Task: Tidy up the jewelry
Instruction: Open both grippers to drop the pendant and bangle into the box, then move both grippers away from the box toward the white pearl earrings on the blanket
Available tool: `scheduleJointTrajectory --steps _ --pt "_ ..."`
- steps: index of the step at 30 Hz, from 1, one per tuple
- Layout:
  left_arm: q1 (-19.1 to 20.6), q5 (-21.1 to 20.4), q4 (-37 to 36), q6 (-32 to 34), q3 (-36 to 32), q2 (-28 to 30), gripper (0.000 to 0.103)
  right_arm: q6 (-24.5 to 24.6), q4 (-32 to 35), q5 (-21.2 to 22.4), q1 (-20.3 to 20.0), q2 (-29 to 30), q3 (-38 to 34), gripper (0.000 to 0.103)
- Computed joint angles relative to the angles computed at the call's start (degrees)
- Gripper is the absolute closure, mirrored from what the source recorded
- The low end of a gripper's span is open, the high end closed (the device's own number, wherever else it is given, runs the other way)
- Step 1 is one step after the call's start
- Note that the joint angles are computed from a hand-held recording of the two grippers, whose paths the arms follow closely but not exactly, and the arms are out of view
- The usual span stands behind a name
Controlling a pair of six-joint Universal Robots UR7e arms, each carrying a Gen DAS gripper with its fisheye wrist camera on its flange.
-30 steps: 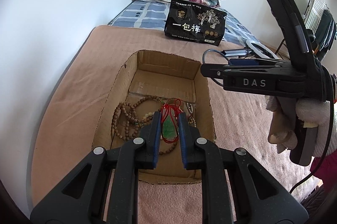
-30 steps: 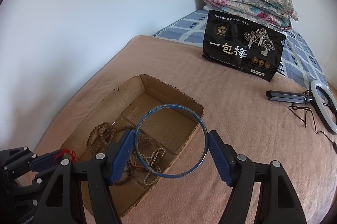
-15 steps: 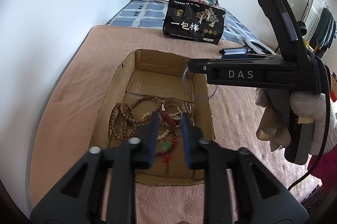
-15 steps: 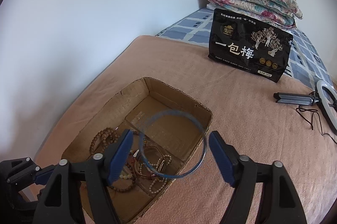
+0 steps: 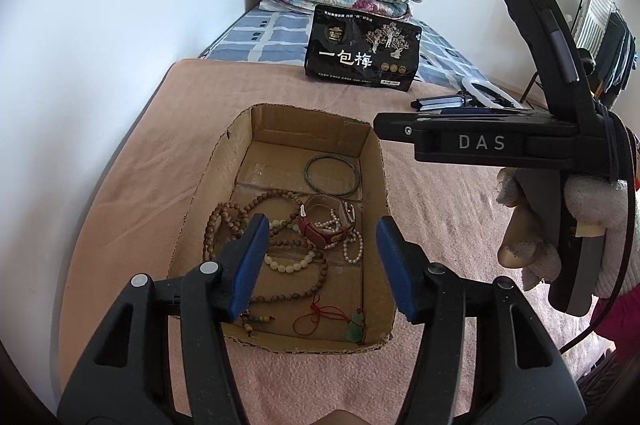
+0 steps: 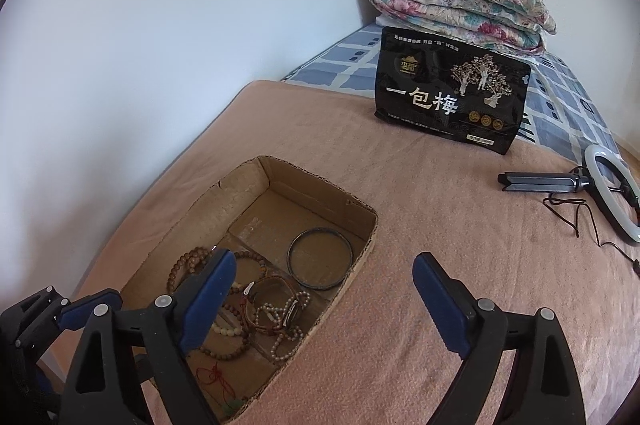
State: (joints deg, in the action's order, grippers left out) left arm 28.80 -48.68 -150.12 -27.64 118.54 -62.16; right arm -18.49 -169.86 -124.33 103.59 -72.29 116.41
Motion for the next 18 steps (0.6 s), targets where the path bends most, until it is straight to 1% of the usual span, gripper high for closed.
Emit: scheduleJointTrajectory --steps 18 --pt "-3.7 1.3 -2.6 0.7 0.1 0.9 0.046 0.6 0.0 -1.8 1.2 -6.6 3.4 0.011"
